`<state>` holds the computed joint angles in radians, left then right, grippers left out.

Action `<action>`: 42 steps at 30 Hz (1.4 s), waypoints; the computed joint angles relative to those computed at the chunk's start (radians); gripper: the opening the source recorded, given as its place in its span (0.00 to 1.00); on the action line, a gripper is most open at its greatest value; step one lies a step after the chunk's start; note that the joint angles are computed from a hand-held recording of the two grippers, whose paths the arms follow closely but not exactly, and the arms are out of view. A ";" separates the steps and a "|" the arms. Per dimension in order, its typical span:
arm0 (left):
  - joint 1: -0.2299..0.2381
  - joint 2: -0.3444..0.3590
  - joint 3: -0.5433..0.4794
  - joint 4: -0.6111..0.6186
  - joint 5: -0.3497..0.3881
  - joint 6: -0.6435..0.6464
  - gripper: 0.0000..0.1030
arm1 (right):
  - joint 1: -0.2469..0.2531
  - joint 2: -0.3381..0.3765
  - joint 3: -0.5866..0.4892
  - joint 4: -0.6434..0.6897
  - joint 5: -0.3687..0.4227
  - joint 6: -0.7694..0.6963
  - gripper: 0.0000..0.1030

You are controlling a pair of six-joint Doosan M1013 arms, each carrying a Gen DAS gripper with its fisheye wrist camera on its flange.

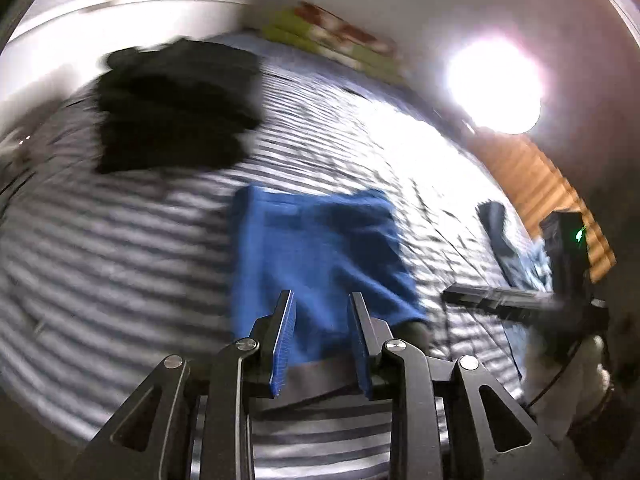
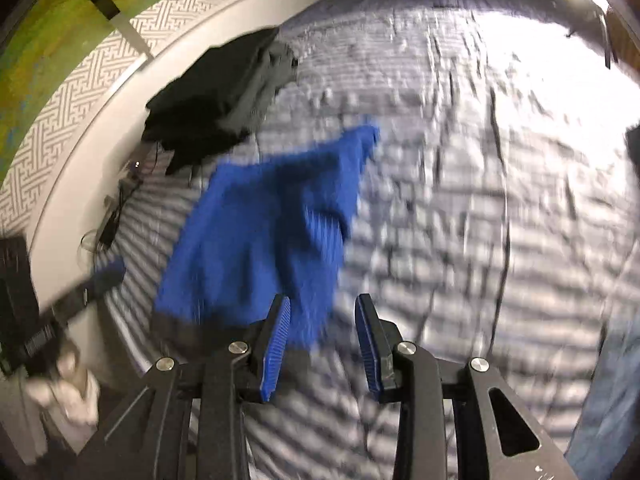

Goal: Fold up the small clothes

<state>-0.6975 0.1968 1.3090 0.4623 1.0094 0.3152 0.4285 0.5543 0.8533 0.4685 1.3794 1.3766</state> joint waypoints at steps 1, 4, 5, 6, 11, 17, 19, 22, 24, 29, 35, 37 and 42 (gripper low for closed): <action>0.013 0.023 -0.030 -0.049 -0.003 0.068 0.28 | -0.001 -0.018 0.041 0.002 -0.020 -0.011 0.30; 0.049 0.079 -0.105 -0.148 0.021 0.181 0.29 | -0.008 -0.057 0.130 0.052 -0.086 -0.062 0.30; 0.063 0.095 -0.127 -0.183 0.022 0.214 0.29 | -0.008 -0.064 0.148 0.065 -0.098 -0.086 0.30; 0.075 0.112 -0.151 -0.212 0.035 0.238 0.29 | -0.006 -0.073 0.164 0.066 -0.112 -0.111 0.30; 0.133 0.212 -0.286 -0.359 0.082 0.365 0.29 | 0.017 -0.099 0.211 0.019 -0.171 -0.207 0.30; 0.169 0.323 -0.415 -0.510 0.157 0.457 0.29 | 0.019 -0.105 0.241 0.046 -0.190 -0.296 0.30; 0.174 0.353 -0.446 -0.520 0.197 0.457 0.29 | 0.012 -0.112 0.260 0.080 -0.197 -0.323 0.30; 0.172 0.381 -0.473 -0.516 0.236 0.460 0.29 | 0.001 -0.122 0.288 0.115 -0.225 -0.324 0.29; 0.170 0.388 -0.480 -0.510 0.251 0.460 0.29 | -0.009 -0.117 0.285 0.140 -0.215 -0.321 0.23; 0.166 0.401 -0.502 -0.496 0.278 0.454 0.29 | 0.002 -0.106 0.265 0.088 -0.222 -0.331 0.14; 0.166 0.428 -0.548 -0.485 0.324 0.459 0.29 | 0.002 -0.111 0.267 0.078 -0.237 -0.314 0.01; 0.169 0.432 -0.549 -0.490 0.330 0.455 0.29 | -0.009 -0.112 0.266 0.110 -0.226 -0.315 0.01; 0.172 0.437 -0.548 -0.494 0.330 0.452 0.29 | -0.016 -0.140 0.293 0.163 -0.231 -0.388 0.01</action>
<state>-0.5255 0.6342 0.7615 -0.0315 1.3399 0.7676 0.4122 0.4143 1.1467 0.6316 1.1480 0.9883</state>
